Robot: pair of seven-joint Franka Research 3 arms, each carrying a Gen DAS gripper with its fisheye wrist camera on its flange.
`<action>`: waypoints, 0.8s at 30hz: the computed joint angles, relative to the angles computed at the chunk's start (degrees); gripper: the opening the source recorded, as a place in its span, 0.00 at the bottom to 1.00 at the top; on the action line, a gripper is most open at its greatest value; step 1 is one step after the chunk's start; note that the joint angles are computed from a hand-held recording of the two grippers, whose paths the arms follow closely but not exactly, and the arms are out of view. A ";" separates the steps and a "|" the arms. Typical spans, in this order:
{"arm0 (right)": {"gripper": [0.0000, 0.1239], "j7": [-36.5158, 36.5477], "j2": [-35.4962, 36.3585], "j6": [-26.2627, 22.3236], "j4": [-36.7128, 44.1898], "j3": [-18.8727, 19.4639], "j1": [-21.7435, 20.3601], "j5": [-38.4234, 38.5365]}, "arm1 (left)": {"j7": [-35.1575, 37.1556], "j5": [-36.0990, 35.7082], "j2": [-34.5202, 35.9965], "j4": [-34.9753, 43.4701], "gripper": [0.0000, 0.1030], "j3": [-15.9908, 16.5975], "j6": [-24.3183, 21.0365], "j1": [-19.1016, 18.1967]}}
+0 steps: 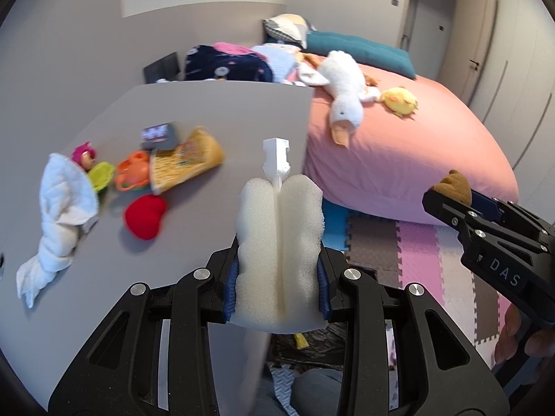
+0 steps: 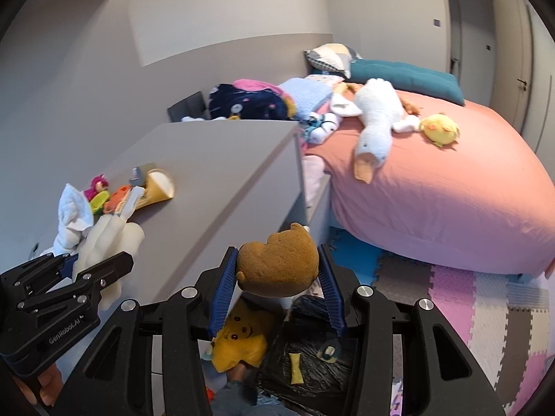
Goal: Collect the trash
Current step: 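Carry the white sponge and brown bear down over the trash bin, then open both tools to drop the sponge and bear into the bin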
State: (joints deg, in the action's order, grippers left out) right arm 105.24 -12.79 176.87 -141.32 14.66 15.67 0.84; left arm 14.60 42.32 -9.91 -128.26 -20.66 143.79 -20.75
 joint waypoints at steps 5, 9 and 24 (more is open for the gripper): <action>0.38 0.25 -1.20 -0.15 -1.44 -0.63 -1.42 -0.02 | 0.87 0.27 3.08 2.70 0.33 -0.18 1.17 -0.78; 0.38 0.63 -1.93 -0.33 -2.32 -0.70 -2.87 -0.13 | 1.99 0.21 5.83 5.10 0.33 0.03 1.99 -1.95; 0.60 13.68 -4.58 -1.45 -4.90 6.59 -17.00 -8.50 | 8.54 -3.98 13.67 10.86 0.85 1.90 3.26 -6.27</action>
